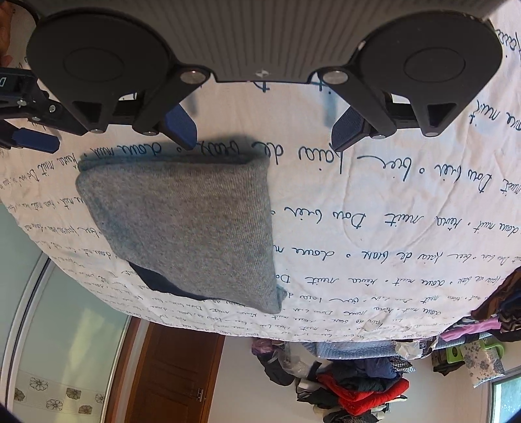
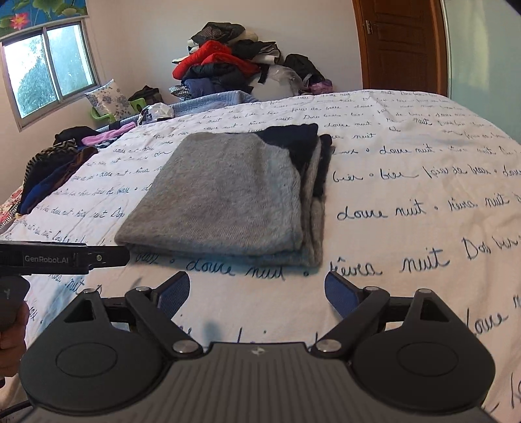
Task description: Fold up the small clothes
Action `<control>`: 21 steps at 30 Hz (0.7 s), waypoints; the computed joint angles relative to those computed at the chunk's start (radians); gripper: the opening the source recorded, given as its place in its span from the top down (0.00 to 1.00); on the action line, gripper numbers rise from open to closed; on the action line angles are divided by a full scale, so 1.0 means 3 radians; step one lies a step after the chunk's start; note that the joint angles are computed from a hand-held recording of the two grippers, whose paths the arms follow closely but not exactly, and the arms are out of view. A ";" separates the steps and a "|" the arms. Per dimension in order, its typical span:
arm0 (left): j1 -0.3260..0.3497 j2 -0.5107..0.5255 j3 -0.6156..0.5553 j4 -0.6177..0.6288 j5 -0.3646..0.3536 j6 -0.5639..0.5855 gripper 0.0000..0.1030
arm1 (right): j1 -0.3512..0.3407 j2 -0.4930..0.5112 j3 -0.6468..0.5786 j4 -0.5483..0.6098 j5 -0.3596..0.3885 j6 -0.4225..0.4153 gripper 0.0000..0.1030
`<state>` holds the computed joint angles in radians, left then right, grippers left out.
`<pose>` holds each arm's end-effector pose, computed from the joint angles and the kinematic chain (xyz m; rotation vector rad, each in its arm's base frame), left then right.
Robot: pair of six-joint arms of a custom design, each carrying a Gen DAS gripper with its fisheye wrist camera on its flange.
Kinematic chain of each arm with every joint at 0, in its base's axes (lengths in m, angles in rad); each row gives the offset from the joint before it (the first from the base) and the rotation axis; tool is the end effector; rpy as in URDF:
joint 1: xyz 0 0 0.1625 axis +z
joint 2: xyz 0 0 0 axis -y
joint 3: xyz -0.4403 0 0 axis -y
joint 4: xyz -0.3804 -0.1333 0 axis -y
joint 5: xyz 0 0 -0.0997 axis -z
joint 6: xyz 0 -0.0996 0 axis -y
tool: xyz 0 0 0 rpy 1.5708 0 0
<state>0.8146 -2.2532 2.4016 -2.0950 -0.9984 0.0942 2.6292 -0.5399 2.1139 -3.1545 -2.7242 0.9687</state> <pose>-0.0161 -0.2900 0.4067 0.9504 2.4553 -0.7241 0.4361 -0.1968 -0.0310 0.0935 -2.2401 1.2435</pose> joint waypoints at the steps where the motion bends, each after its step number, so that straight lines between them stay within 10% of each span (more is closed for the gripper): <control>1: 0.0005 -0.0012 -0.0002 0.0026 -0.0017 -0.0023 0.13 | 0.0013 0.0000 -0.0002 0.0037 0.0010 0.0044 0.12; 21: -0.0389 -0.0626 0.0182 0.0676 0.0369 -0.0422 0.11 | 0.0261 0.0015 -0.0054 0.0397 0.0068 0.0752 0.12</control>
